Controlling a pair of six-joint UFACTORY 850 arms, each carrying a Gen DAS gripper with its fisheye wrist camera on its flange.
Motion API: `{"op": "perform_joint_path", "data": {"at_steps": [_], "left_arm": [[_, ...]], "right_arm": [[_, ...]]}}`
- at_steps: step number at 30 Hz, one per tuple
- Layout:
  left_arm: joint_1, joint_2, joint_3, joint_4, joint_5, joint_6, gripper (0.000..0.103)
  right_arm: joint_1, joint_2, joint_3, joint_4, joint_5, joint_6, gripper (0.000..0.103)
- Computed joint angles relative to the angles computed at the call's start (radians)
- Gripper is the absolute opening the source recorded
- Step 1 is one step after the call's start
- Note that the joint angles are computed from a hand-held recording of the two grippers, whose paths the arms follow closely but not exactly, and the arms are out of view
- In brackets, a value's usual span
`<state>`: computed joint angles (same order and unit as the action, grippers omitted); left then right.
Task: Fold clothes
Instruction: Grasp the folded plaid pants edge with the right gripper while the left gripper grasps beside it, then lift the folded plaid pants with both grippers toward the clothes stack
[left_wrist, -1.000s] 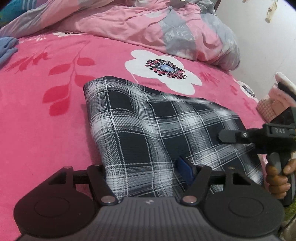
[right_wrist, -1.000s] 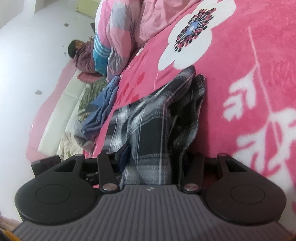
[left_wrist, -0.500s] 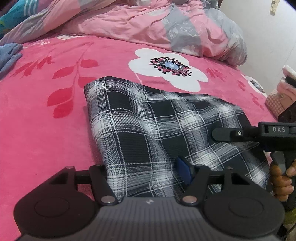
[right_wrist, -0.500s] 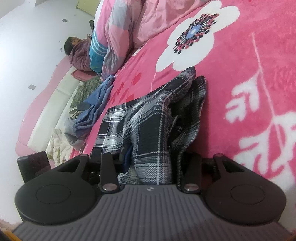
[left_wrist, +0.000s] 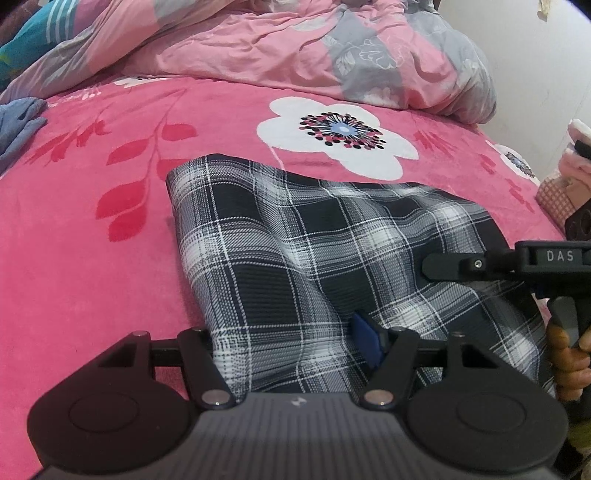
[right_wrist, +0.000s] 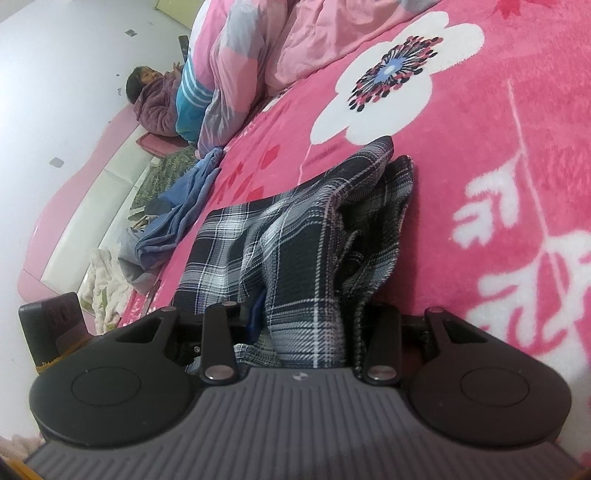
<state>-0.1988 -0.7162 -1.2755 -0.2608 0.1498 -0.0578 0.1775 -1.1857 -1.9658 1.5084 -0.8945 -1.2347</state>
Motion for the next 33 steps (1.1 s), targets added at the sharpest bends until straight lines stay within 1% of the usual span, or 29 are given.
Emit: {"op": "perform_joint_path", "data": {"at_steps": [10,12,13,15,17,18,22,26,29,31,33], "left_arm": [[-0.006,-0.002,0.0,-0.071,0.011,0.072,0.066],[-0.008,0.004,0.014,-0.054,0.039,0.051,0.062],[-0.009,0.01,0.027,-0.044,0.062,0.041,0.061],[-0.012,0.023,0.053,-0.031,0.104,0.027,0.052],[-0.012,0.04,0.075,0.018,0.131,-0.03,0.046],[-0.011,0.047,0.081,0.044,0.135,-0.062,0.043],[-0.006,0.078,0.106,0.19,0.155,-0.232,0.036],[-0.025,0.098,0.108,0.263,0.166,-0.298,0.032],[-0.046,0.088,0.075,0.343,0.152,-0.361,0.032],[-0.061,0.067,0.033,0.429,0.131,-0.436,0.032],[-0.08,0.033,-0.027,0.535,0.107,-0.53,0.032]], "right_arm": [[0.002,-0.001,0.003,0.015,0.002,-0.021,0.038],[0.002,-0.001,0.004,0.017,0.006,-0.025,0.038],[0.006,0.01,0.019,0.023,0.024,-0.041,0.036],[0.026,0.059,0.08,0.042,0.105,-0.135,0.035],[0.054,0.119,0.153,0.08,0.205,-0.286,0.033],[0.061,0.142,0.182,0.111,0.229,-0.349,0.032],[0.082,0.219,0.281,0.255,0.292,-0.596,0.03],[0.085,0.281,0.367,0.375,0.303,-0.793,0.029],[0.064,0.314,0.412,0.425,0.29,-0.858,0.029],[0.05,0.335,0.439,0.455,0.28,-0.897,0.029],[0.018,0.344,0.448,0.442,0.274,-0.879,0.029]]}}
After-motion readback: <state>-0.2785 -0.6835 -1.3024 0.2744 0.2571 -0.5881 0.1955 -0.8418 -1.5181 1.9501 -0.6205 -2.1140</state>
